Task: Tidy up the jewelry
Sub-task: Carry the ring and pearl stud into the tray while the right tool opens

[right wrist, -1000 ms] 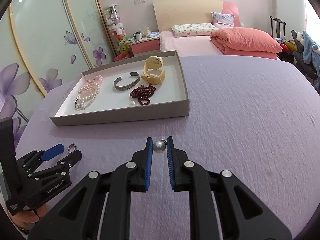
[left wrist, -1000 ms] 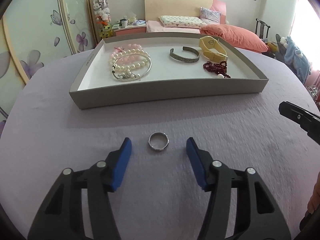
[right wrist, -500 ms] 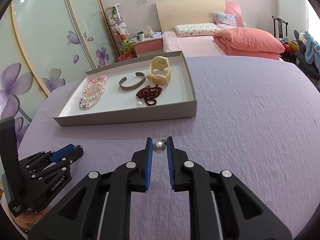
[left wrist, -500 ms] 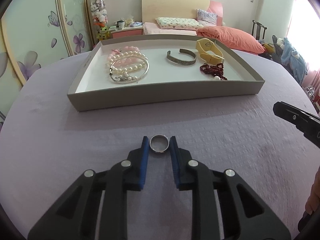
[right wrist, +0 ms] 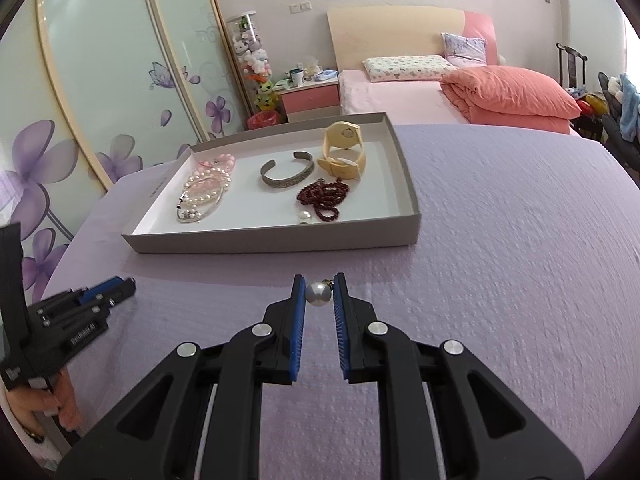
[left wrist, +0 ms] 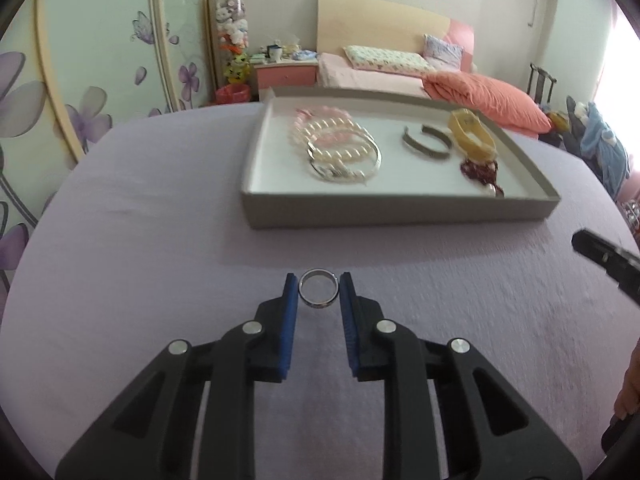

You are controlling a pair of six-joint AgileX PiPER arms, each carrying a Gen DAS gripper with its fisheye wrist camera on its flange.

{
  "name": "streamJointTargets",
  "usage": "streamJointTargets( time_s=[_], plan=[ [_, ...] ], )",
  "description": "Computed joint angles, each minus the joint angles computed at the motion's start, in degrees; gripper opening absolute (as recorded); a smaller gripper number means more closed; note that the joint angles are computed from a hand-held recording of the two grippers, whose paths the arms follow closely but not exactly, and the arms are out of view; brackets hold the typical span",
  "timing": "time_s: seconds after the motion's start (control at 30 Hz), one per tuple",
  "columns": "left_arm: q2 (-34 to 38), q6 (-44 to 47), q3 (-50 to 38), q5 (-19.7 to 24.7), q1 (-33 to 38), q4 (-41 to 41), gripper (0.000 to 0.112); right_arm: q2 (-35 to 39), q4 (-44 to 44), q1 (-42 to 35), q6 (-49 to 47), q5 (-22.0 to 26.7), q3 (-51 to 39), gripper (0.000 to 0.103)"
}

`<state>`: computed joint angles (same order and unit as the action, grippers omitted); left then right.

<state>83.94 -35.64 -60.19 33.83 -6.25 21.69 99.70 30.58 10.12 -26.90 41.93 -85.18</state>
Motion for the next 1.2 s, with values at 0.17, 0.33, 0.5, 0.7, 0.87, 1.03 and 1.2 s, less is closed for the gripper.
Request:
streamJointTargets(
  time_s=[0.17,0.33,0.5,0.7,0.87,1.03,1.2],
  plan=[
    [-2.4,1.0,0.0,-0.4,1.2,-0.6,0.022,-0.3,-0.3,1.2,0.0,-0.5,0.1,0.015],
    [-3.6,1.1,0.0,-0.3,0.6,-0.4,0.022,-0.5,-0.1,1.2,-0.6,-0.4,0.3,0.015],
    [-3.8,3.1,-0.3,-0.4,1.0,-2.1,0.022,-0.6,-0.2,1.3,-0.6,-0.5,0.4,0.015],
    [-4.0,4.0,-0.3,-0.7,1.2,-2.7,0.022,-0.4,-0.8,1.5,-0.3,-0.4,-0.2,0.015],
    [-3.6,5.7,-2.3,-1.1,2.0,-3.9,0.021,0.4,-2.2,2.0,0.8,0.4,-4.3,0.015],
    [-1.7,6.5,-7.0,-1.8,2.7,-4.6,0.022,3.2,-2.8,2.5,2.4,1.0,-12.2,0.015],
    [1.7,7.9,-12.5,-2.7,3.7,-6.3,0.022,8.2,-0.9,3.3,3.0,0.2,-20.9,0.015]
  ],
)
